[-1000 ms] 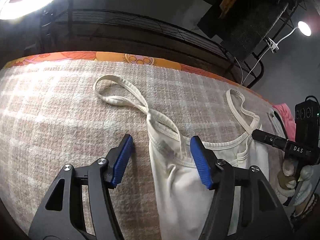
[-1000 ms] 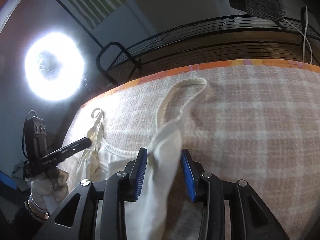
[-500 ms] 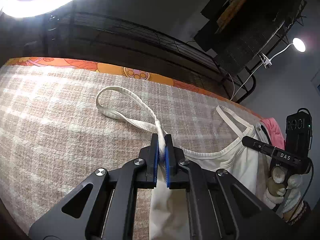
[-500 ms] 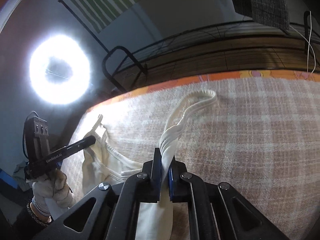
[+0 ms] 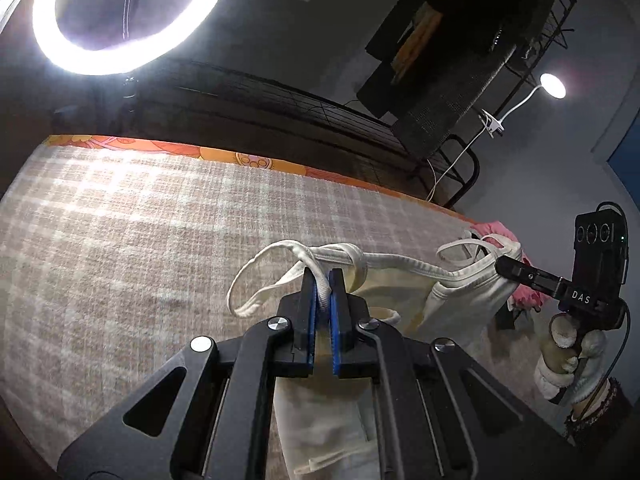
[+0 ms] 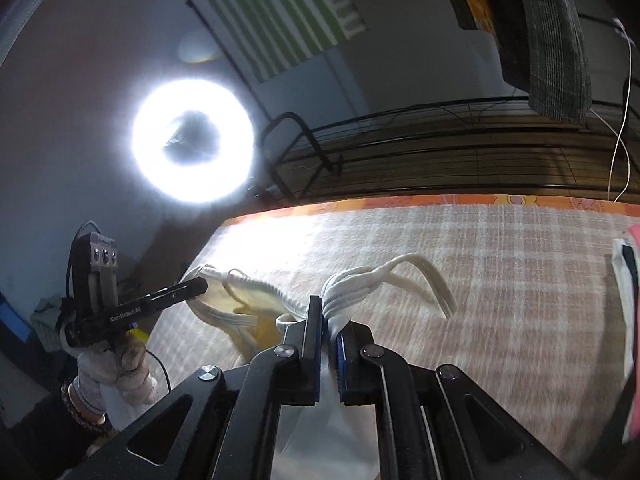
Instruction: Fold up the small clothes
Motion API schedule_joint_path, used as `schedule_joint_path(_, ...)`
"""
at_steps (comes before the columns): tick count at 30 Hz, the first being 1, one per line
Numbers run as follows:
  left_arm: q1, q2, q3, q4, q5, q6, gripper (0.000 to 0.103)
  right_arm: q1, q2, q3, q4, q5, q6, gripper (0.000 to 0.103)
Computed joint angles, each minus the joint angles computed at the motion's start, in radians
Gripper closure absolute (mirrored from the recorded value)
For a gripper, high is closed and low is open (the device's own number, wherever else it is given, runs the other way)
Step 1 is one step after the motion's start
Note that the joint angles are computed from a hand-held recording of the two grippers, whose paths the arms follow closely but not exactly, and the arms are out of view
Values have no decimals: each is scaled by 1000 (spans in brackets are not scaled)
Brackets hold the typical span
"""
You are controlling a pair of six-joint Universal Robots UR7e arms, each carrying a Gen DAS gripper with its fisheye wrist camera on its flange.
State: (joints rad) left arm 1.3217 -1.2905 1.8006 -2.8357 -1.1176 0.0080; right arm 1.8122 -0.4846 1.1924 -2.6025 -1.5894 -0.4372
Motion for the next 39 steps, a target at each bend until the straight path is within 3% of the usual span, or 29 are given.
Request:
schedule_joint_path(8,-75,-178,256,-45,66,-66,100,25,-166,288,-100,-34,-30,100)
schedule_joint_path(14,-88,-280,465,-116,83,-163,100,11,-252,509,-232,-56,-32,100)
schedule_joint_path(21,-93,-348,588,-133,101,-210,100,-23,-319,715,-385,-75,-61,98)
schedule_joint_path(25,-128,-394,627,-69,134,-226,100,-28,-340,762,-424,-108,-77,89)
schedule_joint_path(27,-153,-427,642,7,157,-238,97,-30,-360,777,-389,-137,-73,71)
schedule_joint_path(28,-163,-438,644,37,168,-245,96,-32,-372,785,-369,-149,-68,68)
schedule_joint_path(31,-205,-510,666,148,201,-275,93,-29,-405,805,-345,-188,-70,68)
schedule_joint_path(35,-260,-582,670,231,240,-294,93,-25,-451,830,-347,-150,-74,69)
schedule_joint_path(39,-292,-534,617,159,253,-220,93,-18,-441,795,-321,-79,-33,69)
